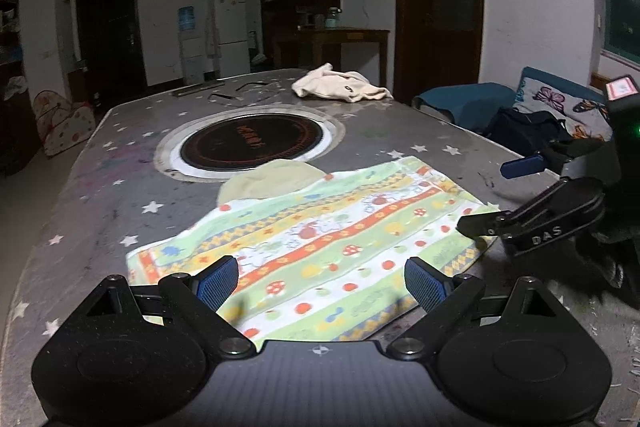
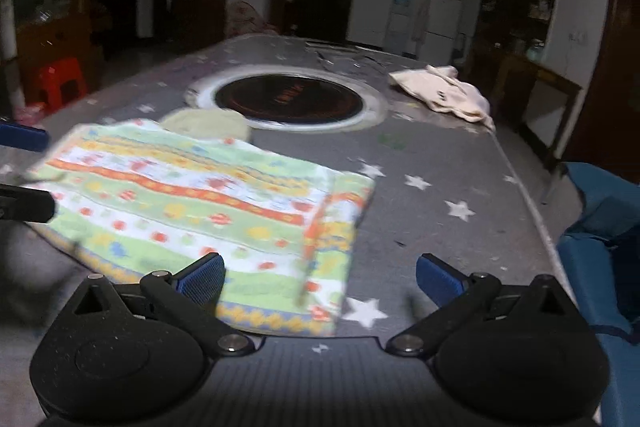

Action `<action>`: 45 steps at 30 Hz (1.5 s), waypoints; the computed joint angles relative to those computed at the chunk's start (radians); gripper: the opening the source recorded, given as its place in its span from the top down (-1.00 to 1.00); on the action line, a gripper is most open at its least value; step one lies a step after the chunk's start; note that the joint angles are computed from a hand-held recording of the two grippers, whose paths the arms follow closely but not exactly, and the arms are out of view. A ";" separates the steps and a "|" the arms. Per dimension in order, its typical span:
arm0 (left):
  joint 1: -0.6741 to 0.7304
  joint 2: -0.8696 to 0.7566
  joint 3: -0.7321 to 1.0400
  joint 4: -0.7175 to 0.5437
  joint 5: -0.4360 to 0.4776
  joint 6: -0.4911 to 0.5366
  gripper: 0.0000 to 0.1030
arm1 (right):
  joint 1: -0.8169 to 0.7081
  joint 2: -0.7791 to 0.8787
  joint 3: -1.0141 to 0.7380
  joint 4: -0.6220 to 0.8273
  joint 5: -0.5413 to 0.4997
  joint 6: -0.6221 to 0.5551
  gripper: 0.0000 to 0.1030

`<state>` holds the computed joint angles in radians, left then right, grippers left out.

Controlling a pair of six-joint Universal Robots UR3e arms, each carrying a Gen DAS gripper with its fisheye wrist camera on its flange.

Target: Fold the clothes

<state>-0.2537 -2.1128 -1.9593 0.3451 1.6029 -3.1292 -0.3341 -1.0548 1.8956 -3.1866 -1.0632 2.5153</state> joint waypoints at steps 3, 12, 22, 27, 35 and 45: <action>-0.008 -0.020 0.014 -0.015 0.008 0.006 -0.79 | -0.018 0.006 0.005 0.001 0.011 -0.010 -1.00; -0.002 -0.023 -0.008 -0.010 0.005 0.002 -0.79 | -0.021 0.019 -0.023 -0.019 -0.019 0.005 -1.00; 0.004 -0.015 -0.045 0.007 0.007 0.002 -0.79 | -0.006 0.035 -0.053 -0.044 -0.058 0.025 -1.00; 0.000 0.001 -0.070 0.024 0.021 -0.007 -0.79 | -0.001 0.038 -0.060 -0.031 -0.074 0.024 -1.00; 0.002 0.022 -0.129 0.093 -0.046 0.016 -0.74 | 0.035 0.011 -0.052 -0.006 0.026 -0.015 -1.00; 0.030 0.028 -0.176 0.103 -0.074 0.010 -0.73 | 0.086 0.020 -0.045 0.000 0.015 -0.078 -1.00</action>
<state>-0.2234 -2.0850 -2.1357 0.4484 1.5285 -3.1188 -0.2484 -1.0344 1.8511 -3.1868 -1.0479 2.4373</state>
